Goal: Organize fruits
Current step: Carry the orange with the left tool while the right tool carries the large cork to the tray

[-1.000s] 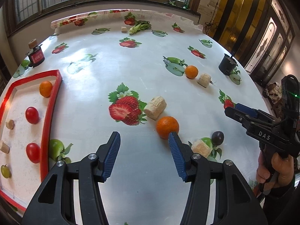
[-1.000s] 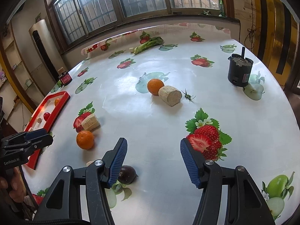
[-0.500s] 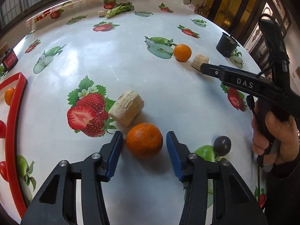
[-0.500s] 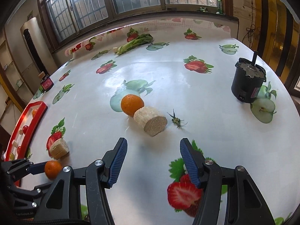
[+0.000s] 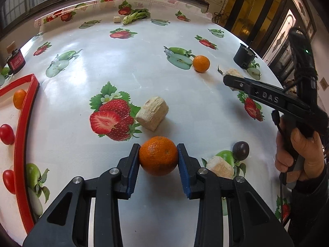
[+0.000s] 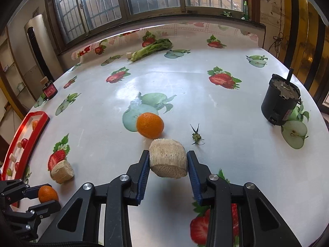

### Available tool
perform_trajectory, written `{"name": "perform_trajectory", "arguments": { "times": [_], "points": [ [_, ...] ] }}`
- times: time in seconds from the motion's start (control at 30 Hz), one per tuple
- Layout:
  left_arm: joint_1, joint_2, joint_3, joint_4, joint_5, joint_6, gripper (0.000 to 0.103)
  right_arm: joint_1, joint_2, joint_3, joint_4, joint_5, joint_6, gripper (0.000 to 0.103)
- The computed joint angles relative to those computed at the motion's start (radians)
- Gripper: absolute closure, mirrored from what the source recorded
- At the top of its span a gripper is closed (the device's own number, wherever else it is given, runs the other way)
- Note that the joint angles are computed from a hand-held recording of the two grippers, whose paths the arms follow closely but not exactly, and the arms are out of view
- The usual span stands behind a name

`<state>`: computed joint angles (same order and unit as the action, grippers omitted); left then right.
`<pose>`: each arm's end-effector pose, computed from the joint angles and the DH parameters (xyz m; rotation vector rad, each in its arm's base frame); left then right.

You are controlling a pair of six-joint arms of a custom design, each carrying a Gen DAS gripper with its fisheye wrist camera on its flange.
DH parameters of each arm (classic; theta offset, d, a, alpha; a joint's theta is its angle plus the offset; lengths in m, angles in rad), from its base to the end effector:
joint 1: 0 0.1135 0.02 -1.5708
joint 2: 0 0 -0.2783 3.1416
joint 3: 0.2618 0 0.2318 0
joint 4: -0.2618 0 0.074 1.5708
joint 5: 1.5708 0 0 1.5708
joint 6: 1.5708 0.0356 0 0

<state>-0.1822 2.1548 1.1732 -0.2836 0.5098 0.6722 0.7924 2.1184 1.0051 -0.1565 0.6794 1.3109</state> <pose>0.3699 -0.0858 0.0927 1.2032 2.3845 -0.5749 0.2601 0.2319 0.0796 0.7419 2.2940 -0.1051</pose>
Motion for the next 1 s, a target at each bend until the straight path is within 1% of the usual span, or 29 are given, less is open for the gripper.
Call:
{"name": "perform_trajectory", "arguments": {
  "times": [0.2,0.37,0.5,0.73,1.0],
  "points": [
    [0.074,-0.031,-0.002,-0.009,0.034,0.008,0.07,0.119,-0.012,0.054,-0.049,0.04,0.09,0.066],
    [0.141,-0.054,-0.001,-0.008,0.059,0.008,0.07,0.17,0.013,0.139,-0.089,0.056,0.096,0.066],
    [0.188,-0.081,-0.015,0.025,0.064,0.006,0.07,0.192,0.034,0.21,-0.108,0.066,0.069,0.066],
    [0.262,-0.095,-0.014,0.062,0.078,0.0,0.07,0.212,0.084,0.341,-0.121,0.061,-0.014,0.066],
    [0.312,-0.095,-0.006,0.076,0.084,-0.001,0.07,0.213,0.149,0.461,-0.149,0.036,-0.072,0.066]
  ]
}}
